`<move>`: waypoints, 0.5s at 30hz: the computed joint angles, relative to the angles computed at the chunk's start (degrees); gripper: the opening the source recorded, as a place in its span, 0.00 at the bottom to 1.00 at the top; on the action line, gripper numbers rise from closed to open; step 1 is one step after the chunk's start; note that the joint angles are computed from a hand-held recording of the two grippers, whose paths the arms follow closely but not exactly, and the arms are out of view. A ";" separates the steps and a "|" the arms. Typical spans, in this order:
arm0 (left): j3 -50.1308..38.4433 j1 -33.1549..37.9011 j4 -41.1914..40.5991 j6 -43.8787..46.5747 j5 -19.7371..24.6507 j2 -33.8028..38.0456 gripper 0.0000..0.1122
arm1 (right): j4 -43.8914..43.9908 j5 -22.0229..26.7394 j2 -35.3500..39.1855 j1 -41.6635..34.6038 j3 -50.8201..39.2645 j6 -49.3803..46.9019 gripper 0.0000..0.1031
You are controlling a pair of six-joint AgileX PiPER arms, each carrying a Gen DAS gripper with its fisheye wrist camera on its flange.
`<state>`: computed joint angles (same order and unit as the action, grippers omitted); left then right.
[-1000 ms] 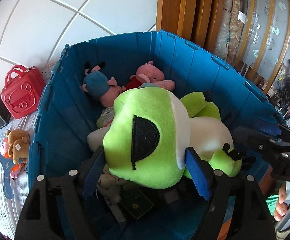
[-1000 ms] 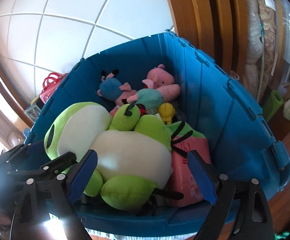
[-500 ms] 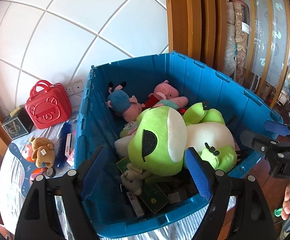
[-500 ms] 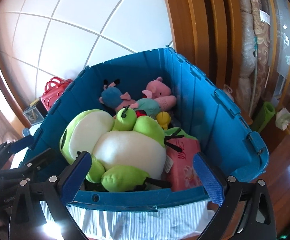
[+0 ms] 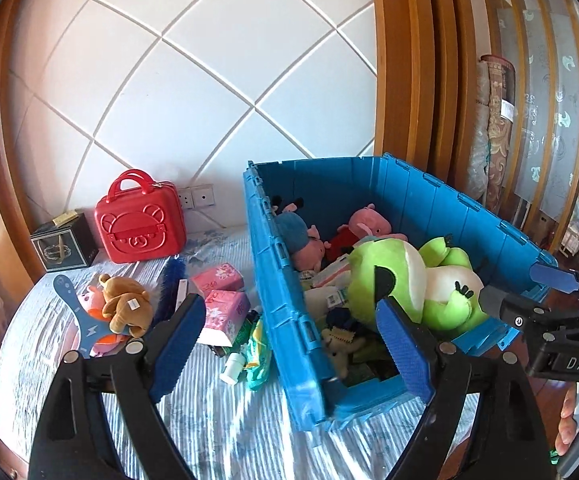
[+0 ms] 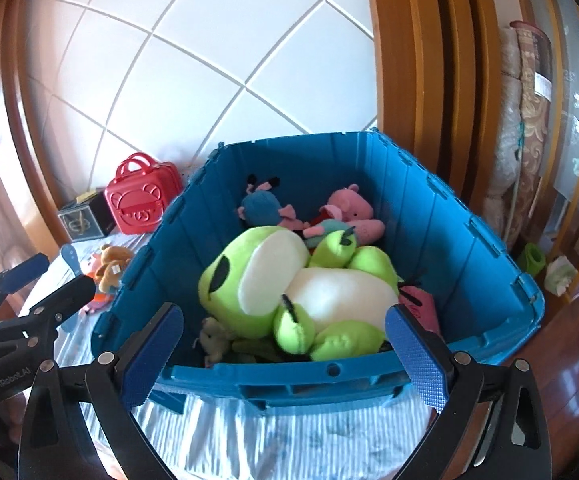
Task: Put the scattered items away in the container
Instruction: 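Withdraw both grippers from the bin back over the bed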
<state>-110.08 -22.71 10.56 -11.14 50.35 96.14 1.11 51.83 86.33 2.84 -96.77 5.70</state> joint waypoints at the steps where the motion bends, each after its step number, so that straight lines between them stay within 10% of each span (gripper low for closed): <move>1: 2.57 2.15 -1.99 1.94 -1.43 -1.88 0.78 | -2.55 0.01 -0.14 2.47 -0.13 2.77 0.99; 6: 12.92 16.27 -16.41 16.62 -5.66 -8.99 0.78 | -19.26 1.44 1.17 18.43 -2.29 20.56 0.99; 15: 19.48 41.35 -41.04 45.15 -0.25 -9.61 0.78 | -34.21 11.58 14.67 40.59 -17.64 38.48 0.99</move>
<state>-90.60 18.63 -30.48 34.01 50.10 86.53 -33.10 63.41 101.01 43.43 -114.41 44.17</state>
